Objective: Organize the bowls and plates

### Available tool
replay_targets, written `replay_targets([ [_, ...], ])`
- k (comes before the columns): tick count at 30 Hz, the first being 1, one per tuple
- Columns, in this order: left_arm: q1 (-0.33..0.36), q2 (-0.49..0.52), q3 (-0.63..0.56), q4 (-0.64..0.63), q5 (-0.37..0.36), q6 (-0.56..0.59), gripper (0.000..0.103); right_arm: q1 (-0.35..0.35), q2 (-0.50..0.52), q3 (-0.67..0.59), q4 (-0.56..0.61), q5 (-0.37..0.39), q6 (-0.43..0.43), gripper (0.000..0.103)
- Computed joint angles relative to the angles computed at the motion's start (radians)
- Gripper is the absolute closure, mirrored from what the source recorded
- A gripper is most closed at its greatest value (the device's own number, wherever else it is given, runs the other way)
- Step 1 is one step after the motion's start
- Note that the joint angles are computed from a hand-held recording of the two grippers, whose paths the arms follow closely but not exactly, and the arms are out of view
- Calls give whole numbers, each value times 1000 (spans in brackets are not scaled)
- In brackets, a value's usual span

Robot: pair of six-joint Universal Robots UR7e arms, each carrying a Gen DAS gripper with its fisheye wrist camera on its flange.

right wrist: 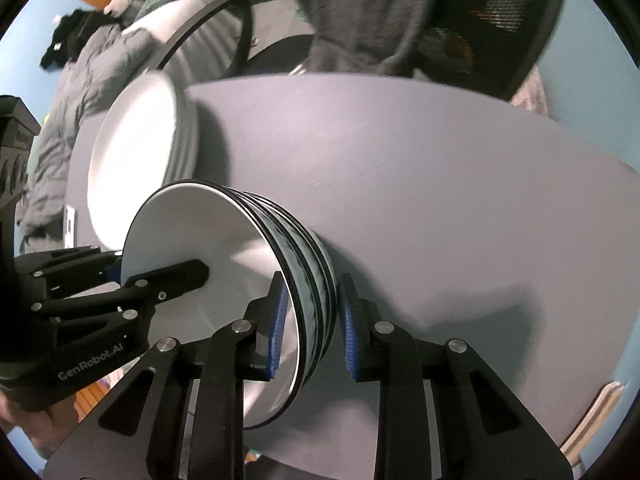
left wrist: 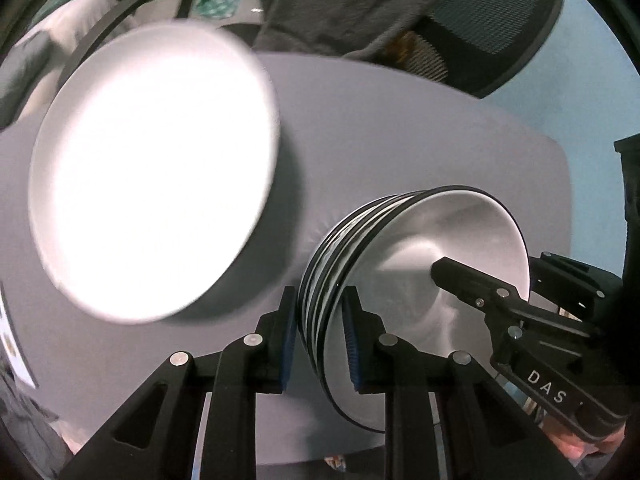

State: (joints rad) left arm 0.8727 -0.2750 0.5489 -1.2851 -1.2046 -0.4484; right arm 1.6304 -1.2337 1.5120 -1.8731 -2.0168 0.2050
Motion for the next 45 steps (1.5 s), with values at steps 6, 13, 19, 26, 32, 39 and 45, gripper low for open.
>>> replay_targets([
  [6, 17, -149, 227, -88, 16, -32, 82, 50, 33, 23, -9, 1, 12, 78],
  [13, 36, -251, 359, -129, 24, -72, 82, 95, 75, 33, -26, -2, 32, 78],
  [19, 45, -297, 425, -177, 24, -62, 82, 121, 97, 39, -42, -17, 44, 78],
  [26, 22, -301, 454, -197, 58, -21, 81, 128, 100, 46, -55, -49, 66, 78],
  [32, 25, -286, 436, -194, 49, -9, 77, 128, 106, 38, -36, -42, 83, 78],
  [39, 26, -277, 423, -188, 48, 0, 77, 132, 116, 31, -27, -47, 109, 75],
  [45, 35, -289, 429, -188, 24, -6, 77, 128, 100, 48, -39, -53, 144, 82],
])
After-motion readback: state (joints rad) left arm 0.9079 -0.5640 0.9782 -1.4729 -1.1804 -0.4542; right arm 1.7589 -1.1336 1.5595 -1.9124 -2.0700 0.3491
